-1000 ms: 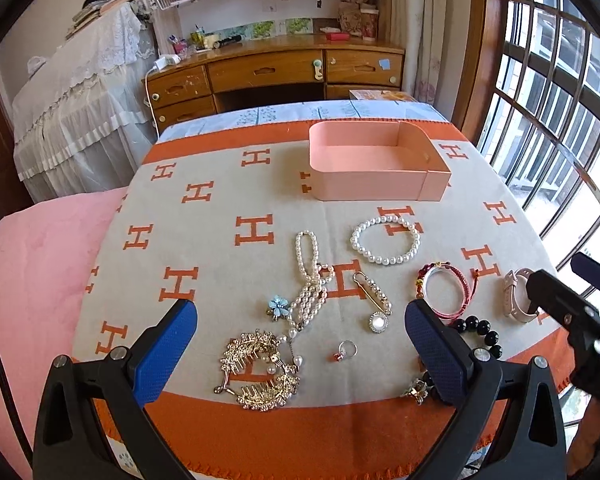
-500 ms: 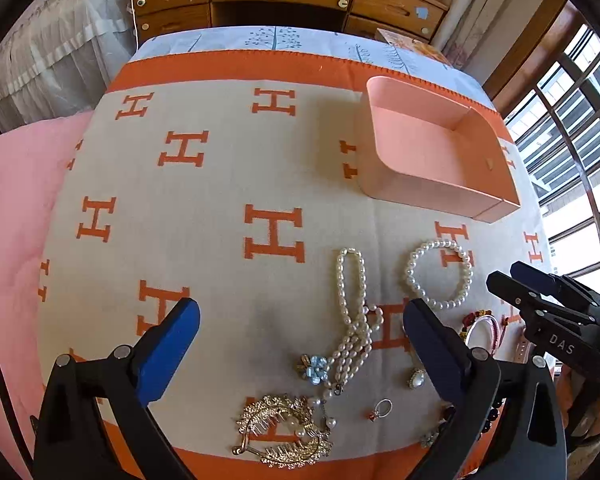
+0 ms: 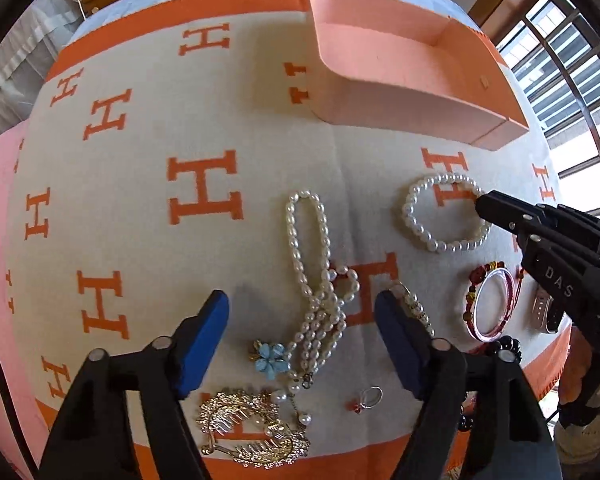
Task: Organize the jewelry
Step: 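Grasp the white pearl bracelet with the right tool while the left tool reaches the necklace, then grasp the long pearl necklace with the left tool while the right tool drops the bracelet in the box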
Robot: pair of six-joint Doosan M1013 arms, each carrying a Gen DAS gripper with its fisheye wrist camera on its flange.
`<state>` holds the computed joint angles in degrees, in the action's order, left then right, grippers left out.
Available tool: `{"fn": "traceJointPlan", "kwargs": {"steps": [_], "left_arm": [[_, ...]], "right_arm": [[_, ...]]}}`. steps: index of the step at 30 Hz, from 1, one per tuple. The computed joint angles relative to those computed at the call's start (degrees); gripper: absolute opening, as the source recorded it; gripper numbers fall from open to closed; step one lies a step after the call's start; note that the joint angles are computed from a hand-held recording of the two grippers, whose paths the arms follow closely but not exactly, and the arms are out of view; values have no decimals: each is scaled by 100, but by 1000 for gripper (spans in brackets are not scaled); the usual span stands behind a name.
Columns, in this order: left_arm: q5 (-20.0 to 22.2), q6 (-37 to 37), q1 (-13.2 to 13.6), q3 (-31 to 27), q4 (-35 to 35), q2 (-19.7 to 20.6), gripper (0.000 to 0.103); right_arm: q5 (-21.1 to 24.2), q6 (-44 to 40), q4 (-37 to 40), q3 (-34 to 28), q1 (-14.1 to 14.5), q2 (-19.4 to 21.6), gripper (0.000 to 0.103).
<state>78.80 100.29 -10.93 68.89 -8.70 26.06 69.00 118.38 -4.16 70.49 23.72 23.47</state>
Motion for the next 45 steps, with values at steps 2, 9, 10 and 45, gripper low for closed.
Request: {"fn": "traceJointPlan", "kwargs": {"steps": [2,9,10,45], "left_arm": [[6,16,-42,28,91,4,54],[-100,137,-88,69,191,-26,8],[-136,117,-69,82,157,-35,8],[-970,-528,-282,-2287,-370,122,3]], "right_arm": [[-129,49,167,112,-59,-95,7],[-557,70,323,290,-86,-392,7],[-623,67,318,287,-87,-426,7],[-722,560,386,-629,-563,248,9]]}}
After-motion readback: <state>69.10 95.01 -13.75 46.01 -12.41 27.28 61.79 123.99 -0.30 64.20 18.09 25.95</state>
